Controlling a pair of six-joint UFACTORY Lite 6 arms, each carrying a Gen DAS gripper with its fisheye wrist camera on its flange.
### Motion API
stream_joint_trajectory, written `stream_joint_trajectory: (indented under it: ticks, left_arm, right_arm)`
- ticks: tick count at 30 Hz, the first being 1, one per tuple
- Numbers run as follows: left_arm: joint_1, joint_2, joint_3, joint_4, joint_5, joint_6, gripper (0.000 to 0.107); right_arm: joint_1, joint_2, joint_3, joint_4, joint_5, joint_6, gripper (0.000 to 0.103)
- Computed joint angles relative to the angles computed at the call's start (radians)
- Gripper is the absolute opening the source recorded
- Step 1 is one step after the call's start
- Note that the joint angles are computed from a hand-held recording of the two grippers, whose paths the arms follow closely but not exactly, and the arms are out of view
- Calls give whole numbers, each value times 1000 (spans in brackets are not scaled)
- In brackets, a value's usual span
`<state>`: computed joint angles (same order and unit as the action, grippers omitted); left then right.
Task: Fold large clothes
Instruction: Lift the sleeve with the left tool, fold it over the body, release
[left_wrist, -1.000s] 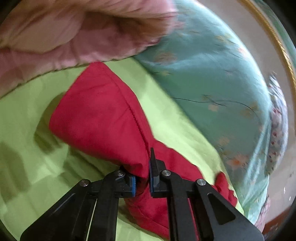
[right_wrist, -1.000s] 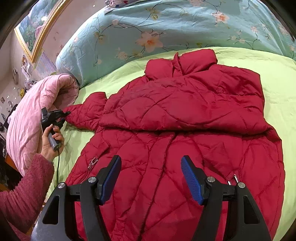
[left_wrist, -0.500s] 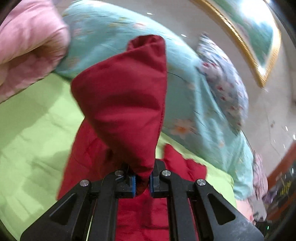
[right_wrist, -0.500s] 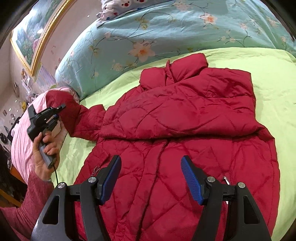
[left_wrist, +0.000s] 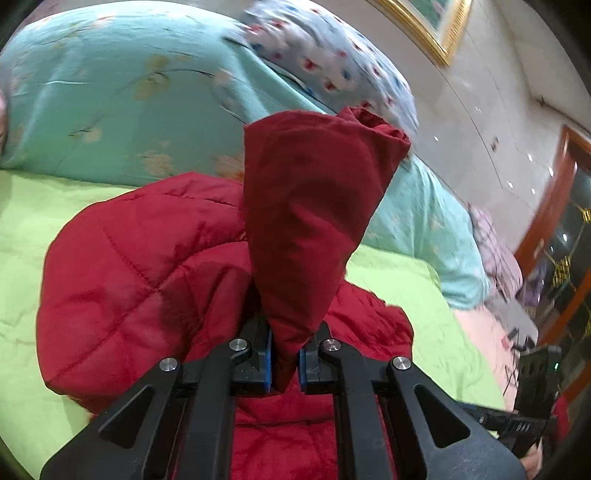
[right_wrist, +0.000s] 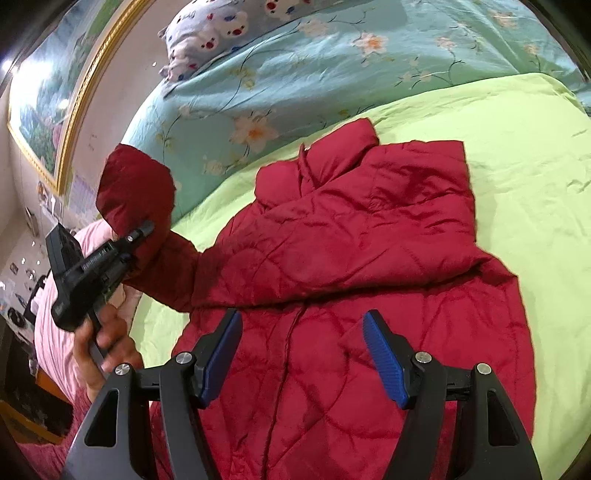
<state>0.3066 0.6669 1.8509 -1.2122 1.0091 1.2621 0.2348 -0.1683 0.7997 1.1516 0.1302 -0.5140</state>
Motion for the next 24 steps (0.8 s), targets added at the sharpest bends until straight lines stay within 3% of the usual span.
stream_joint_trajectory:
  ticks: [7,12,20,24]
  left_arm:
    - [-118,-74,-150,21,-100,54,7]
    - [-239,-135,-288,22,-281,117,7]
    - [-410,-141,-431,-32,-546,261,9]
    - [-456,-171,-515,-120,-638,422,20]
  right_arm:
    - [-91,-15,-3,201,53,-221,70]
    - [-171,12,18,350,102,-374,70]
    - [-314,210,155,468,290,-494,71]
    - [-343,350,279,490,408,-481,87]
